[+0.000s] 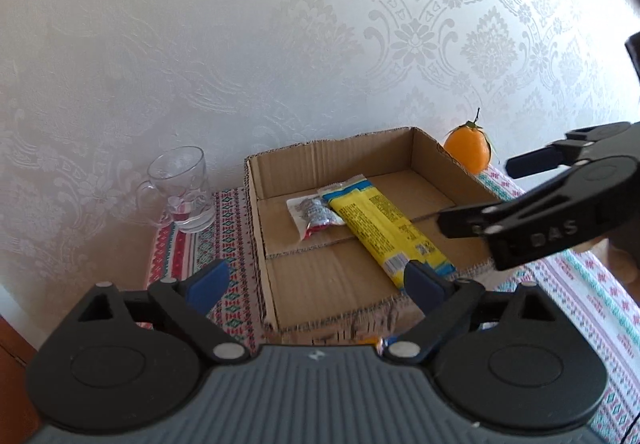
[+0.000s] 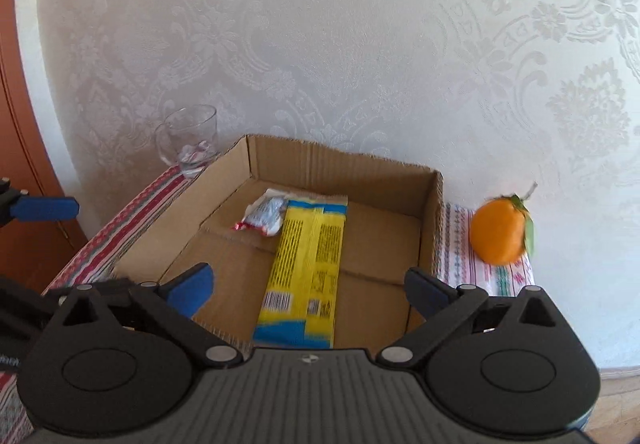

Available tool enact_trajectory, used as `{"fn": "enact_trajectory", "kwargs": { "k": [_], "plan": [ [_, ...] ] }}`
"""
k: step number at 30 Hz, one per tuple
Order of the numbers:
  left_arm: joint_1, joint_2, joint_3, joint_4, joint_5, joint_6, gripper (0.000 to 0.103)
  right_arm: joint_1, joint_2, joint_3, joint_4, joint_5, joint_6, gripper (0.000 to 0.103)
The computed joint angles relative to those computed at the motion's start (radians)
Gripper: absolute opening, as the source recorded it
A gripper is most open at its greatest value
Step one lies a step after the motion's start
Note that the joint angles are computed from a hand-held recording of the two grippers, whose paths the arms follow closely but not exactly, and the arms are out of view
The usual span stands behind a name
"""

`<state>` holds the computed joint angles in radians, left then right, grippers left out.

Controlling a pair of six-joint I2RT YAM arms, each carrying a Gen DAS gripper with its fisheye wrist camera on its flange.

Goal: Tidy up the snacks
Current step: 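Withdraw both tools from the box back over the table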

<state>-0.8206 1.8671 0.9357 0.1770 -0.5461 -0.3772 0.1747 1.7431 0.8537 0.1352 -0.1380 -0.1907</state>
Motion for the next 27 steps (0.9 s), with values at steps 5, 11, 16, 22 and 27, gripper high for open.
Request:
{"fn": "enact_trajectory", "kwargs": {
  "k": [5, 11, 16, 22, 27],
  "plan": [
    [-0.076, -0.023, -0.067, 0.017, -0.074, -0.064, 0.1, -0.023, -0.126, -0.172, 0.059, -0.013, -0.029, 0.103],
    [-0.184, -0.015, -0.113, -0.005, -0.151, -0.175, 0.1, -0.054, -0.241, -0.363, 0.126, -0.029, -0.038, 0.103],
    [-0.256, 0.001, -0.134, -0.035, -0.183, -0.273, 0.1, -0.083, -0.294, -0.489, 0.169, -0.041, -0.054, 0.103],
    [-0.289, 0.022, -0.154, -0.045, -0.169, -0.364, 0.1, -0.099, -0.319, -0.591, 0.215, -0.037, -0.078, 0.103],
    [-0.296, 0.037, -0.166, -0.049, -0.152, -0.401, 0.1, -0.094, -0.286, -0.631, 0.251, -0.02, -0.08, 0.103]
  ]
}}
